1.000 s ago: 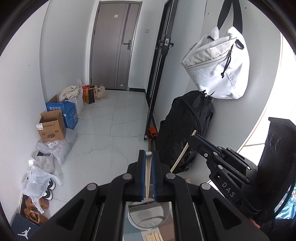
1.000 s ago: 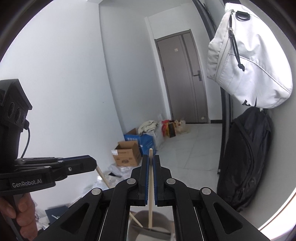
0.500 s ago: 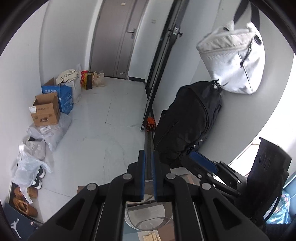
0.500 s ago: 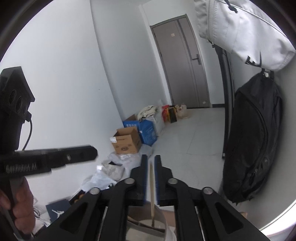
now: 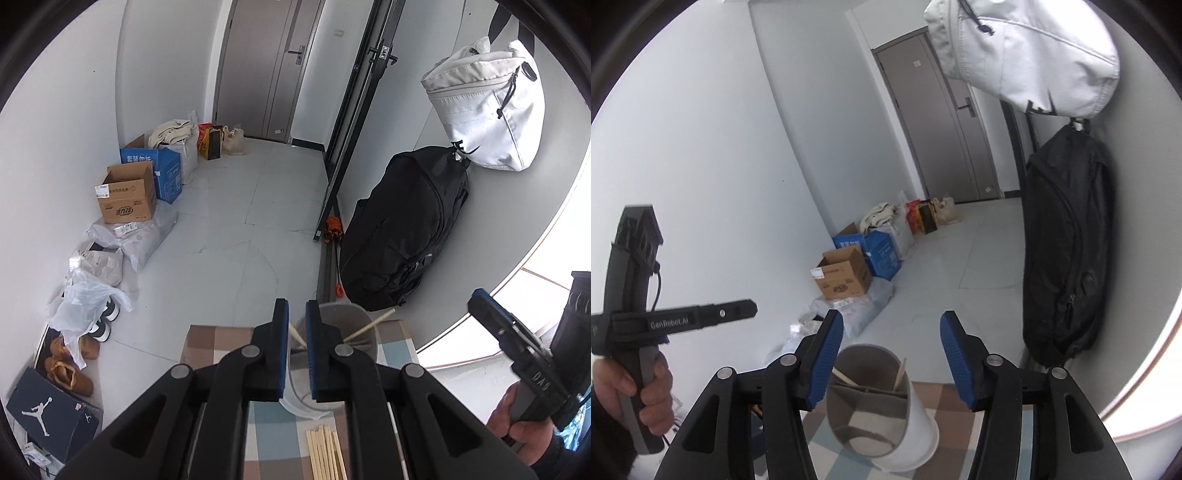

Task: Organize utensils
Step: 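Lower both chopsticks into caddy compartments and open both grippers, then move both open grippers back down to the chopstick bundle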

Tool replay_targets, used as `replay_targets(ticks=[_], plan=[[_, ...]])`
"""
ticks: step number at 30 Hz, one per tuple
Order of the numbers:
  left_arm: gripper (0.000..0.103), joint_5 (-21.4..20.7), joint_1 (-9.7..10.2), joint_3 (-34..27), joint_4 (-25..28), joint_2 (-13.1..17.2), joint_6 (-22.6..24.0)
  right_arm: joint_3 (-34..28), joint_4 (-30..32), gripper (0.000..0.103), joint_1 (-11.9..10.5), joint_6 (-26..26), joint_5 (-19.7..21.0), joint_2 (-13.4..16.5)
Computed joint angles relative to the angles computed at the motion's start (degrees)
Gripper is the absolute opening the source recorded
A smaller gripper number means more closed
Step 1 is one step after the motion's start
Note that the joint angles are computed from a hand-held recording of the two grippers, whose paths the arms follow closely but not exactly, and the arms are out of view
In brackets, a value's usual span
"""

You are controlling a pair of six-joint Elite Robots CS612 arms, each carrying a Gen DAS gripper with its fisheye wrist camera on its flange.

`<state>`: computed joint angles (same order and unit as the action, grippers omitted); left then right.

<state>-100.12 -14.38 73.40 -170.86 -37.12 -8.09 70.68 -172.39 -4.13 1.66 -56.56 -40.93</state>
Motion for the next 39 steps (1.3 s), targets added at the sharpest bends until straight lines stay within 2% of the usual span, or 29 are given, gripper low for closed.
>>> replay_targets(ticks=[4,7,9,13,14,18,22,25,29,34,36,38,39], plan=[[0.006,0.68,-0.45,2.57,-1.48,-1.34,-0.1,2.05,0.04,0.058,-0.38,0.36,-0.19,-1.81],[0.007,1.52,-0.86,4.57,-3.55,-2.33,-0.01,4.33,-1.12,0.066,-0.76,0.25,0.45,-3.36],[0.013,1.81,-1.04,5.72,-4.98,-2.86,-0.32,5.89,-1.9,0.066,-1.0,0.11,1.25,-4.39],[0.058,3.45,-1.5,8.23,-10.19,-3.57,-1.18,8.42,-2.29,0.071,-1.24,-0.65,2.05,-5.94],[0.065,4.66,-1.75,9.09,-12.18,-3.71,-1.36,9.18,-2.38,0.071,-1.32,-0.92,2.24,-6.38],[0.071,5.85,-1.97,10.52,-15.42,-3.48,-1.95,11.41,-1.59,0.078,-1.45,-1.53,2.19,-7.58],[0.078,5.43,-1.65,11.2,-16.69,-2.62,-3.76,13.08,2.6,0.084,-1.5,-3.14,1.74,-8.43],[0.078,5.75,-1.61,11.61,-16.61,-1.97,-3.63,13.79,7.18,0.084,-1.4,-5.91,1.68,-8.63],[0.078,7.26,-1.51,11.3,-15.45,-0.66,-4.07,13.97,13.57,0.084,-0.82,-9.73,-0.47,-8.03],[0.078,7.96,-1.16,10.46,-12.75,0.96,-5.76,11.17,25.27,0.084,0.49,-13.91,-5.51,-5.8],[0.078,7.62,-0.89,10.35,-11.78,1.33,-5.99,8.43,32.64,0.082,1.2,-16.02,-7.99,-4.07],[0.078,6.9,-0.43,10.11,-10.63,1.71,-6.56,6.41,37.14,0.064,1.91,-17.66,-10.83,-2.69],[0.078,6.89,-0.31,9.89,-9.96,1.86,-6.8,5.05,39.68,0.058,2.29,-18.86,-12.01,-1.78]])
